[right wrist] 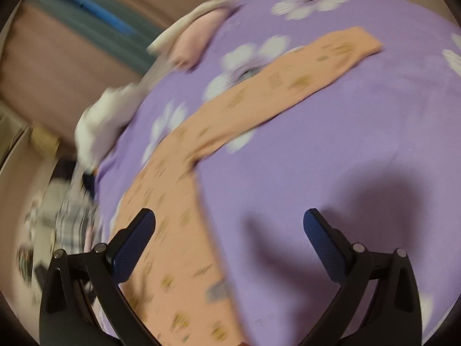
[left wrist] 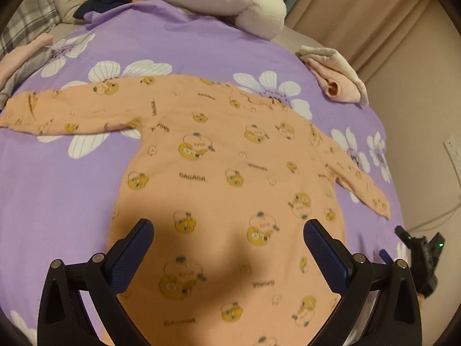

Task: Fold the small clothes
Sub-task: 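Grasp the cuff of the sleeve with the right tool and lift it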

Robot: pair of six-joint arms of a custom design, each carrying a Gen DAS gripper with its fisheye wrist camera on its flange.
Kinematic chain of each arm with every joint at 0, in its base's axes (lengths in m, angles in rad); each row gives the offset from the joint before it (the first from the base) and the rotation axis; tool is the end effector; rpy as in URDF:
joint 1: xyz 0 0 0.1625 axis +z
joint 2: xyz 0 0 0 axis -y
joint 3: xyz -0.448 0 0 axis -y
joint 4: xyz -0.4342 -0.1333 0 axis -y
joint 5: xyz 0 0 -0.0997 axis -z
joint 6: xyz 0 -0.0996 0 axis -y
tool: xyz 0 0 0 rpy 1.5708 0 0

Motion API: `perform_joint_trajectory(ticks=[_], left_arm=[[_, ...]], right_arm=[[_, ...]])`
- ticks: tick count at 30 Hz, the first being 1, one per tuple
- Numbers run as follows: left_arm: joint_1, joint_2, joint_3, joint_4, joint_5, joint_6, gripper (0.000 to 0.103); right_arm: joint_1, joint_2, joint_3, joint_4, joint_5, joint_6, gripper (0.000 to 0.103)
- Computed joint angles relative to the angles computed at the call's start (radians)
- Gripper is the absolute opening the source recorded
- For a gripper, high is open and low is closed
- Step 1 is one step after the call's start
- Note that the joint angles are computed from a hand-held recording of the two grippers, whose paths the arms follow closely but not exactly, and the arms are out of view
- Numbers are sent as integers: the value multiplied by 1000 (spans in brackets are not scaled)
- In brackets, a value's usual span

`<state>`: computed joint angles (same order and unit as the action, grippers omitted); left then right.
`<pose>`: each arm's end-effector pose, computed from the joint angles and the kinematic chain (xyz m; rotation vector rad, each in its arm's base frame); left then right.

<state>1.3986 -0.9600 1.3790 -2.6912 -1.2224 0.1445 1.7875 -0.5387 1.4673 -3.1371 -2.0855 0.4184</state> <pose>0.0294 -0.8071 0.3457 0.2490 2.6391 -0.9741 0.2492 -0.7401 0.0343 -0.4979 -2.6239 1.0531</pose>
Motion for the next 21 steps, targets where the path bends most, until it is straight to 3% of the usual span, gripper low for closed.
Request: perform_joint_trajectory(ticks=[3, 7, 12, 16, 21], left_arm=[[1, 24, -36, -29, 0, 36, 103], [-4, 46, -91, 65, 51, 11, 103], [-7, 64, -127, 115, 68, -15, 103], [-11, 73, -142, 157, 81, -31, 103], [-15, 89, -166, 207, 100, -56, 103]], right_arm=[[-35, 7, -21, -81, -12, 9, 103], [-68, 27, -82, -150, -33, 15, 99], [-117, 57, -161, -219, 9, 45, 91], [-150, 89, -218, -296, 47, 72, 82], [-159, 139, -321, -290, 52, 106, 66]])
